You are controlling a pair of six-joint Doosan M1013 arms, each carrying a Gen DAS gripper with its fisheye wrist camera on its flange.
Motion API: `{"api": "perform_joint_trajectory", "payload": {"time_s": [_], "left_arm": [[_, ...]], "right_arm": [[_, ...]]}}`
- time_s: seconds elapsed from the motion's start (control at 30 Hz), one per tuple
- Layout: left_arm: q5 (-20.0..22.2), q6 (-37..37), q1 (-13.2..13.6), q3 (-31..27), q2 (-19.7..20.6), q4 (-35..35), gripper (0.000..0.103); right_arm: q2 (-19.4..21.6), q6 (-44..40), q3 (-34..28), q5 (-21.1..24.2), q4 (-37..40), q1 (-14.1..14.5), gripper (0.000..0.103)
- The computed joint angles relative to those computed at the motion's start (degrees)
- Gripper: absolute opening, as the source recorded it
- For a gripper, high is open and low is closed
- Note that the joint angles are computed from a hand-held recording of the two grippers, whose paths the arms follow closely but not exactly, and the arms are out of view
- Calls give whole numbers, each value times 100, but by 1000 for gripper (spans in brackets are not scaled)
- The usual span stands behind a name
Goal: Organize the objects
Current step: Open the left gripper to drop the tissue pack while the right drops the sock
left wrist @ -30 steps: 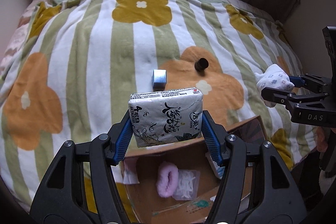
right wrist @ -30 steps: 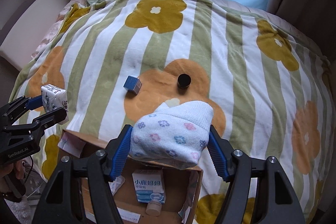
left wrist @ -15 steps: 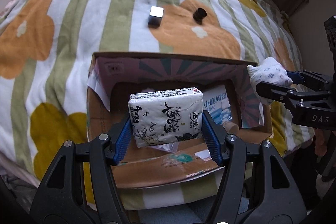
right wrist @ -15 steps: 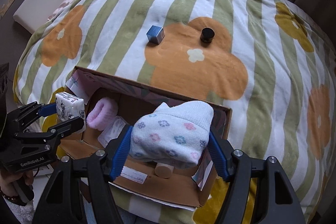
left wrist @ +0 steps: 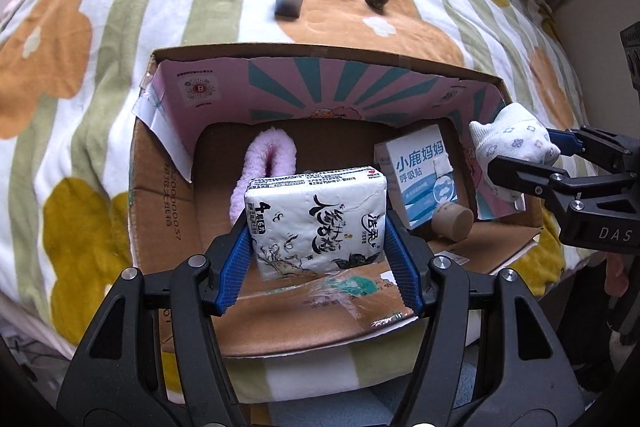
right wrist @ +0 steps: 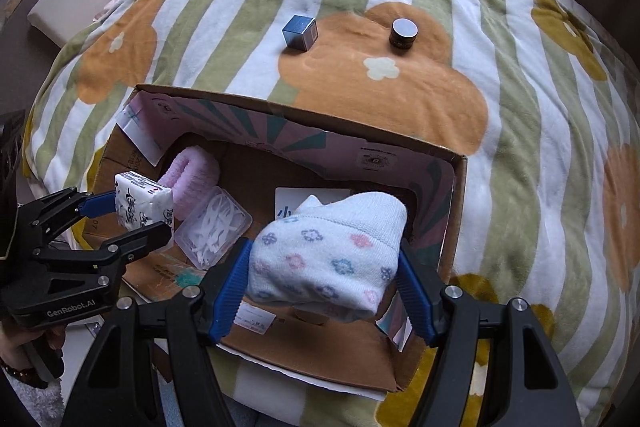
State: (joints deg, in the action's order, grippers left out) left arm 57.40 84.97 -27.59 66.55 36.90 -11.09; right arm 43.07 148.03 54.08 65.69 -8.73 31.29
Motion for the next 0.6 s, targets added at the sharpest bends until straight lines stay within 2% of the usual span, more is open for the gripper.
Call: {"api": "perform_joint_trajectory", "payload": {"time_s": [0.4, 0.47, 0.5, 0.53, 0.6], "left_arm": [[98, -69, -54, -3, -12, 421, 62], [271, -159, -60, -96, 44, 529, 76], [288, -182, -55, -106, 48, 549, 96], [222, -148, -39, -72, 29, 494, 103], [65, -66, 9, 17, -34, 306, 103]], "right_arm": [[-42, 186, 98, -251, -37, 1, 65], [-57, 256, 138, -379, -63, 1, 66], [-68, 235, 172, -464, 11, -14, 68], [-67, 214, 180, -492, 93, -30, 70], [-80, 333, 207, -507, 92, -30, 80]]}}
